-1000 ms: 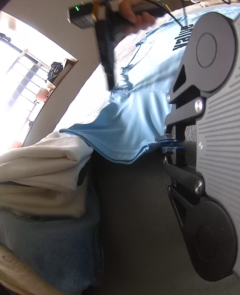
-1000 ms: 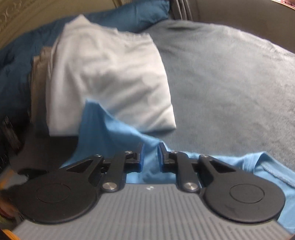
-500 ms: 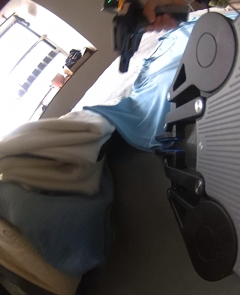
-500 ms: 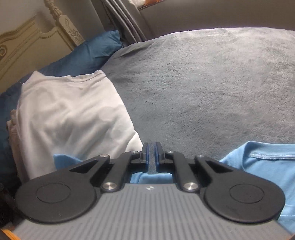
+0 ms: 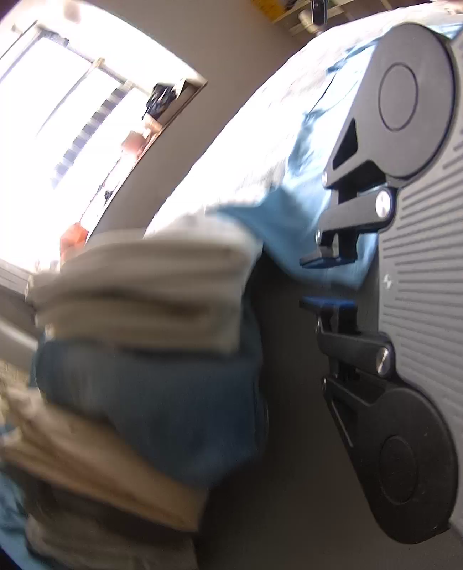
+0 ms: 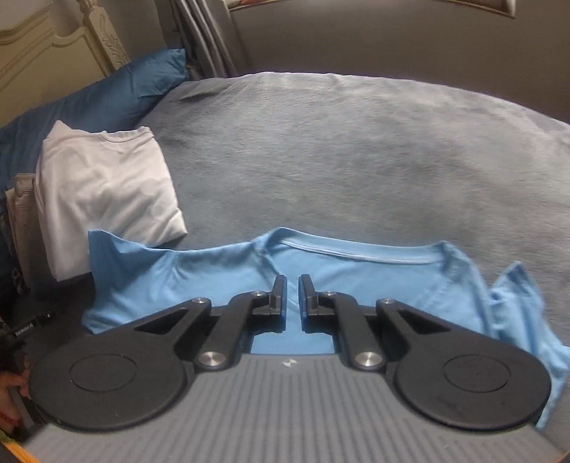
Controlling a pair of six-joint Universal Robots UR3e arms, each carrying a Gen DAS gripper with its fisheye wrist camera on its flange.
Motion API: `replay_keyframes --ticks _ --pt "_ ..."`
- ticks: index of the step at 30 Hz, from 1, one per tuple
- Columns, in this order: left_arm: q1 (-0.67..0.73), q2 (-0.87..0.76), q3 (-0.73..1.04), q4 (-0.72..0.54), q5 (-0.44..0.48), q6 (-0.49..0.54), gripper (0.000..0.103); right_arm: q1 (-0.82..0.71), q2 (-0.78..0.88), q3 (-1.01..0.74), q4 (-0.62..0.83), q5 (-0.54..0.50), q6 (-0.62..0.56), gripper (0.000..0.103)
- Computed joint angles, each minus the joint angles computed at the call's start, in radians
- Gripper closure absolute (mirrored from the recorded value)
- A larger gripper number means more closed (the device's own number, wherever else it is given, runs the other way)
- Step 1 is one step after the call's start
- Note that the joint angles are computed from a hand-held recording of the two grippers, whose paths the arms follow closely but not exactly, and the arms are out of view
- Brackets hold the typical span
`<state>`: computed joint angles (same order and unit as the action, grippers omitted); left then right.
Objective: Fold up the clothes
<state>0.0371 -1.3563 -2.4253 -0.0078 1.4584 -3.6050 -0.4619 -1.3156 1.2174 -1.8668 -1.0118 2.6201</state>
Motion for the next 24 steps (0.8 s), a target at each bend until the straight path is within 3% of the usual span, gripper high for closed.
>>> replay_keyframes --ticks 4,6,10,14,18,21,24 --pt "-0.137 -0.071 0.125 -0.043 0.047 0.011 0.070 -0.268 -0.162 0.139 0.072 0.064 -0.092 0.093" --pt "-0.209 -0.134 0.206 -0.060 0.058 0.023 0.063 -0.411 -0.212 0.225 0.077 0.107 -0.106 0.087" --pt "-0.350 -0.295 0.433 -0.157 0.063 0.063 0.062 -0.574 -0.192 0.376 -0.019 0.118 -0.069 0.085" --pt "-0.518 -0.503 0.707 -0.256 0.082 0.048 0.061 -0.607 -0.092 0.443 -0.224 0.114 0.009 0.080" --pt "-0.569 -0.662 0.979 -0.407 0.006 0.091 0.061 -0.591 0.067 0.380 -0.378 0.097 0.116 0.073" --pt "-0.634 -0.748 1.140 -0.505 0.051 0.078 0.061 -0.583 0.184 0.299 -0.402 0.108 0.179 0.072" --pt "-0.666 -0.870 1.320 -0.606 0.066 0.148 0.061 -0.590 0.253 0.263 -0.396 0.174 0.207 0.072"
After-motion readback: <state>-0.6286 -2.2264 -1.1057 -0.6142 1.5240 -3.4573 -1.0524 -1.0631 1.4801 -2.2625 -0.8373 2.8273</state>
